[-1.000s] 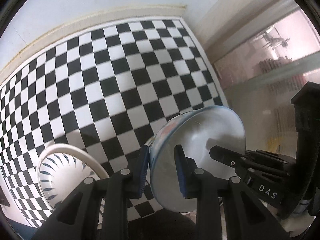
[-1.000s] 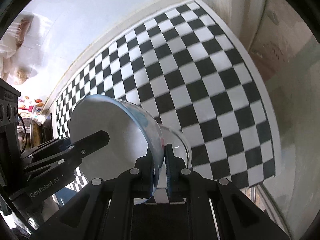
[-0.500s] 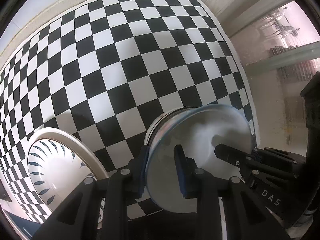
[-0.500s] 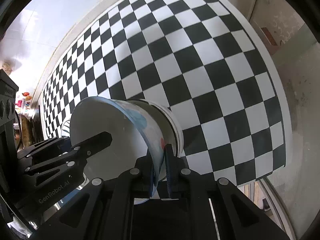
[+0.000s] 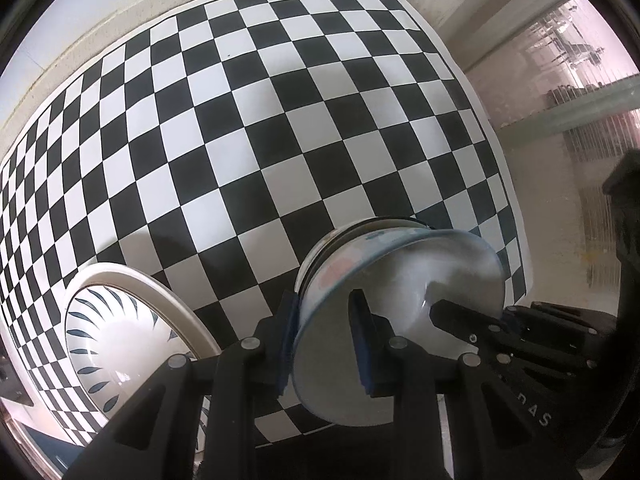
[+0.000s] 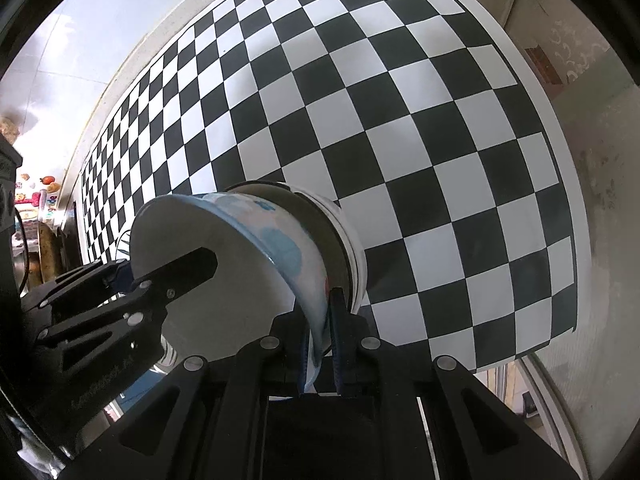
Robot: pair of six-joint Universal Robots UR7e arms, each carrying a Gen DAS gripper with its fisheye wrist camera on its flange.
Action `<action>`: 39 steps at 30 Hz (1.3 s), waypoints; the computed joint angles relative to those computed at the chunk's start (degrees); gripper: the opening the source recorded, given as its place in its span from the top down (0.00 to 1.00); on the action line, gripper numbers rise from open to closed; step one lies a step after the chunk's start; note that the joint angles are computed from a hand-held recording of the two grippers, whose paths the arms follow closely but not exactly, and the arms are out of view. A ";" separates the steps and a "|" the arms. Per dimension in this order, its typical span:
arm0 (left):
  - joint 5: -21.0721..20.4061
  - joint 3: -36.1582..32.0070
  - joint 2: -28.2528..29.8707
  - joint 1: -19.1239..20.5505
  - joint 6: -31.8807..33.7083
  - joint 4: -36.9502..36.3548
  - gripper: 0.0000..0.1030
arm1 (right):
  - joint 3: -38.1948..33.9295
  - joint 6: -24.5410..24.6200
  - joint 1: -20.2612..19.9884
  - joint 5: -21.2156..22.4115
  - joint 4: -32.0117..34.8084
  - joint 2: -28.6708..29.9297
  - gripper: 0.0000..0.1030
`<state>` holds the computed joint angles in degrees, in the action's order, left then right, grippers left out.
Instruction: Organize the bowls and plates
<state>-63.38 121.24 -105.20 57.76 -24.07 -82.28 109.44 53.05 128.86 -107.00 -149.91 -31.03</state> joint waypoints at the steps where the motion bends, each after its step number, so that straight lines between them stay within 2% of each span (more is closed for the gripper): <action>1: -0.19 -0.17 0.20 0.24 -0.15 0.14 0.78 | -0.16 -0.06 0.01 0.01 0.21 0.03 0.90; 18: 0.08 -1.44 0.83 0.02 -1.70 3.35 0.78 | -1.67 1.17 -0.26 1.02 4.24 -0.36 0.87; 30: -0.94 -1.25 1.91 1.38 -1.16 2.41 0.78 | -2.07 1.95 0.51 0.42 7.01 -1.40 0.86; 39: -0.15 -0.66 1.30 0.06 -1.37 2.83 0.78 | -1.29 2.42 0.66 0.06 6.36 -1.86 0.86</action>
<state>-63.53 120.58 -103.91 57.82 -25.44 -79.44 108.15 55.47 129.52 -106.94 -143.55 -32.89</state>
